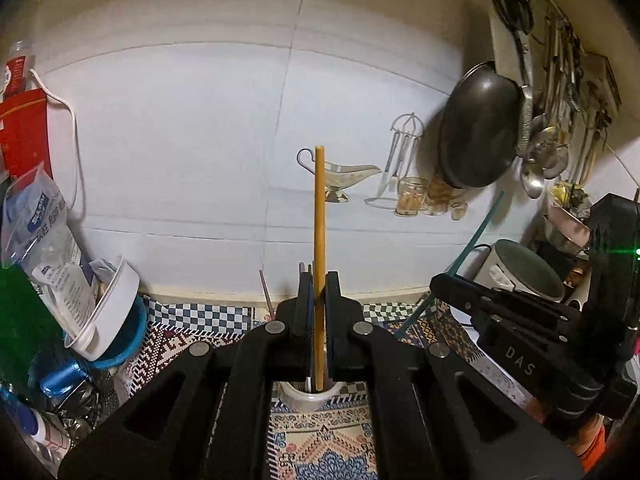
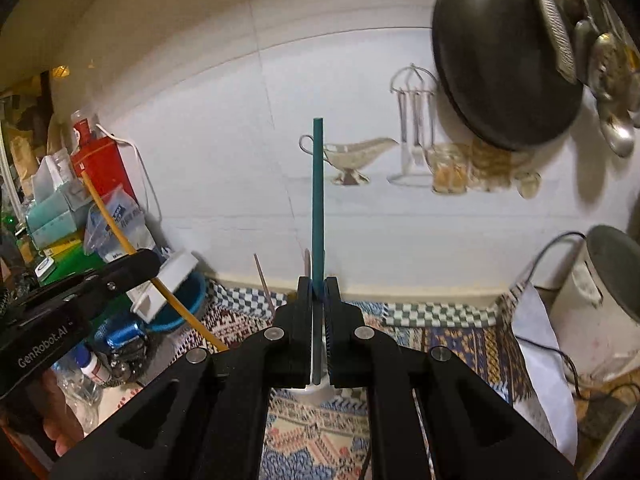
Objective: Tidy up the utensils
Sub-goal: 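Lower the yellow chopstick into the cup with the left tool while the right tool drops the green chopstick in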
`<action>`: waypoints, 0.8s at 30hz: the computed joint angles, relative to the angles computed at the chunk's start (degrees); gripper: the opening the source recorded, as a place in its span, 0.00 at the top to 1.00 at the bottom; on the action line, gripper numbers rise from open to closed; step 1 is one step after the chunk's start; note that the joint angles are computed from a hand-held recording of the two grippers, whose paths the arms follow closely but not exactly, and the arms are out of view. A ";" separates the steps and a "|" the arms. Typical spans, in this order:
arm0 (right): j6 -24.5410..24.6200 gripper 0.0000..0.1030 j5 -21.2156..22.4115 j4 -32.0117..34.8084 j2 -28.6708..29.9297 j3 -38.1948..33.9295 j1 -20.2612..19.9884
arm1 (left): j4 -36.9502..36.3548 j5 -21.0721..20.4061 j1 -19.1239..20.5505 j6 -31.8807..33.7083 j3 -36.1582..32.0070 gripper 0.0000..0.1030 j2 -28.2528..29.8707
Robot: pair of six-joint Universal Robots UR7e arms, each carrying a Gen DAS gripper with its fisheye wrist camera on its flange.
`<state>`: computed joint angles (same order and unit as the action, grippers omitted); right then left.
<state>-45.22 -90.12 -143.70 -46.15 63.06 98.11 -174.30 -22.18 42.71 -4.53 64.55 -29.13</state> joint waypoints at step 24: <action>0.27 0.95 -8.23 16.08 13.59 -15.55 -1.73 | 26.56 -9.13 9.42 -24.94 -4.28 0.97 1.43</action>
<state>-44.95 -98.36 -127.62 -32.56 47.51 96.38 -147.74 -31.31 52.13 -29.48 60.27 -27.70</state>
